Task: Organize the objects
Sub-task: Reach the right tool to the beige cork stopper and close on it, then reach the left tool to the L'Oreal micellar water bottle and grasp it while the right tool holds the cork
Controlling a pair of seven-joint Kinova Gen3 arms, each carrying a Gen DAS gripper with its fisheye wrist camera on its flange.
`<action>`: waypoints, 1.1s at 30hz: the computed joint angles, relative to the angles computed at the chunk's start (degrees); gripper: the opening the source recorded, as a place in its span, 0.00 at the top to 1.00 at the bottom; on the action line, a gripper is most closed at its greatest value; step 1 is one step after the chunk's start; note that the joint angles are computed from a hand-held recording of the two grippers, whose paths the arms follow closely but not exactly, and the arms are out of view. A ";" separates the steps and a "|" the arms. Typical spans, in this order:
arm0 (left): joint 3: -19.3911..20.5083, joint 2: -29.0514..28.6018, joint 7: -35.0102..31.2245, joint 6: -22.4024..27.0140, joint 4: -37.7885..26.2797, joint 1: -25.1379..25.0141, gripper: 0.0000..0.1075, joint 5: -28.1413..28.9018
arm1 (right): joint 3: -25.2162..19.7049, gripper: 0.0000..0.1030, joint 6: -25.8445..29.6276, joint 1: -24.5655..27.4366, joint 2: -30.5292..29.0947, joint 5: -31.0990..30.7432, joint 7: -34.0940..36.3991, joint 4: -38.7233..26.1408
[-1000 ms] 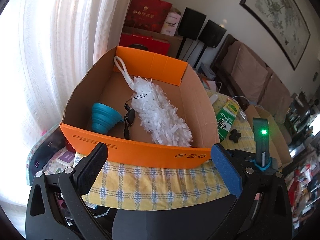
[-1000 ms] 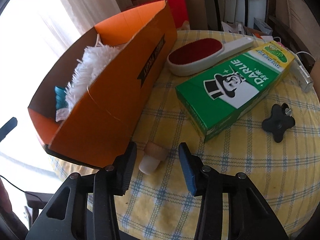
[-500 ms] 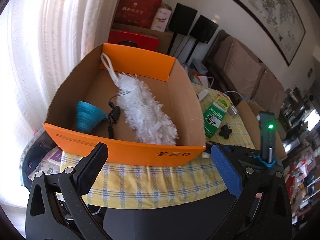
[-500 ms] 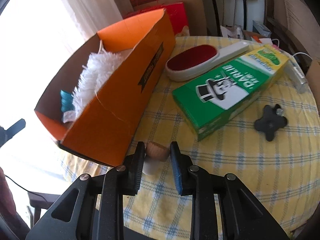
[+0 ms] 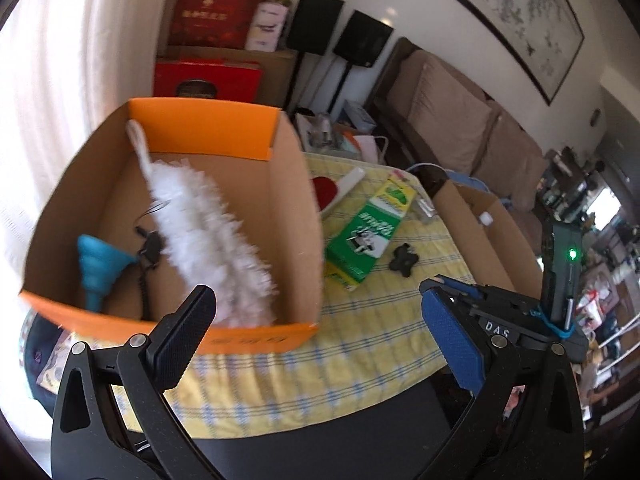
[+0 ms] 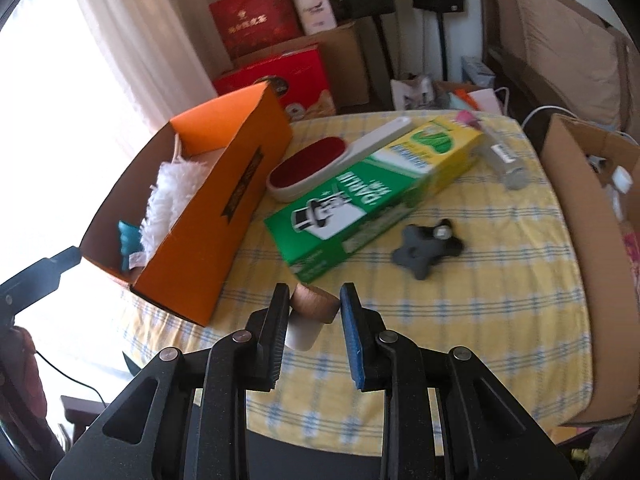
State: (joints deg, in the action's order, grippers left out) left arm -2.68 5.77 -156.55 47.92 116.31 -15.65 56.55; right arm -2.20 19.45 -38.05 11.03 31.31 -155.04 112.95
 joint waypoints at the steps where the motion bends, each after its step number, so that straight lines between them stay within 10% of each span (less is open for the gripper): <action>1: 0.45 0.25 1.03 0.03 -0.66 0.61 0.04 -0.40 | 0.33 0.76 -0.18 -0.03 -0.52 0.31 -0.45 0.51; 22: 11.70 16.72 30.15 -2.46 -24.26 17.12 0.06 -18.11 | -4.33 0.76 -2.30 9.78 -8.11 5.26 -5.31 8.60; 33: 13.60 31.26 49.29 3.81 -43.21 25.93 0.23 -30.78 | -4.79 0.76 -4.01 14.35 -8.98 -1.58 1.91 10.89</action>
